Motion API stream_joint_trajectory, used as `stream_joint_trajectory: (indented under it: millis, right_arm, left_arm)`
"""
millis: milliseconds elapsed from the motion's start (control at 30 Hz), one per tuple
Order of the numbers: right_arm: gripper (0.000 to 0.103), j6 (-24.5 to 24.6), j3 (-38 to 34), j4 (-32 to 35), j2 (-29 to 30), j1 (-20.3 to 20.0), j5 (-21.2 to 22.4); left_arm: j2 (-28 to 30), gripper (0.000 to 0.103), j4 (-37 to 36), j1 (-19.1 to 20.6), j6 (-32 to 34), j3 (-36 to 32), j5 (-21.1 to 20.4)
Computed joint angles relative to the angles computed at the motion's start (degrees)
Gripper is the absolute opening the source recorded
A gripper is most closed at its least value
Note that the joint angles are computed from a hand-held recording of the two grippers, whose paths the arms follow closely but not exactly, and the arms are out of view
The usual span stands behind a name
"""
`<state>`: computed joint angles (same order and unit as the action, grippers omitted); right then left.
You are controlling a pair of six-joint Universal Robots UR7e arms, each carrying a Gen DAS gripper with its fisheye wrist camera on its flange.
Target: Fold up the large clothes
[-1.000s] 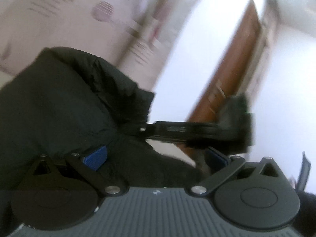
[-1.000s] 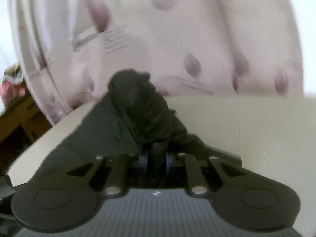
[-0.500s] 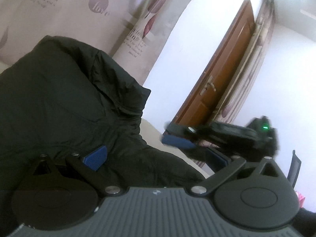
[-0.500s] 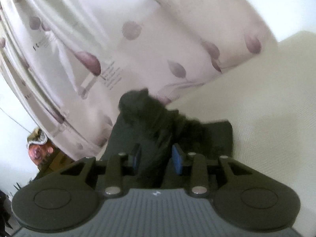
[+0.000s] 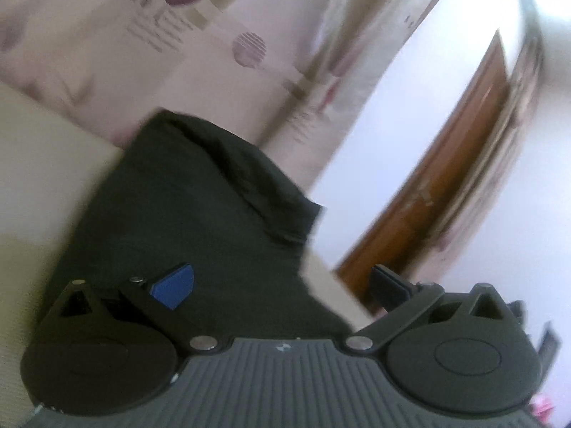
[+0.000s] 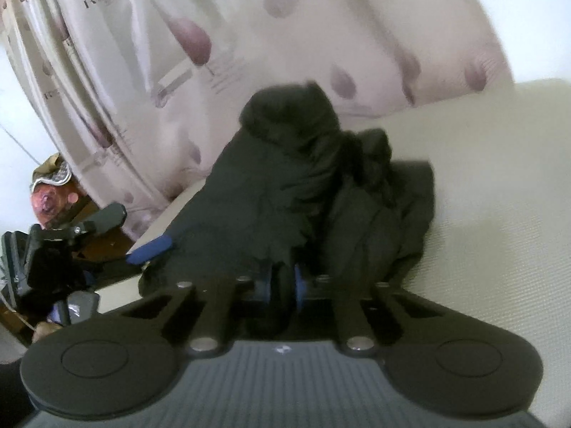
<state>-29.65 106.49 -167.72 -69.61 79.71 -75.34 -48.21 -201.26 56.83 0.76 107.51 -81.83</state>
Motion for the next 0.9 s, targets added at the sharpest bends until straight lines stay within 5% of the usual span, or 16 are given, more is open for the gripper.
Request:
stream_joint_trajectory:
  millis: [133, 367, 667, 900]
  right_arm:
    - [0.009, 1.79, 2.1, -2.47, 0.44, -0.82, -3.14]
    - [0.008, 7.4, 3.08, -4.29, 2.76, -4.45, 1.21]
    - [0.007, 5.02, 1.22, -1.58, 3.02, -3.58, -0.83]
    - [0.007, 4.39, 0.75, -0.21, 3.09, -4.0, -0.23]
  left_arm:
    - [-2.63, 0.103, 1.92, 0.08, 0.83, 1.09, 3.75]
    - [-2.39, 0.103, 3.56, 1.36, 1.83, 0.73, 5.45]
    - [-1.98, 0.103, 11.85, 2.83, -3.25, -2.55, 8.46]
    - [-2.33, 0.103, 12.04, 2.93, -1.18, -0.62, 9.5]
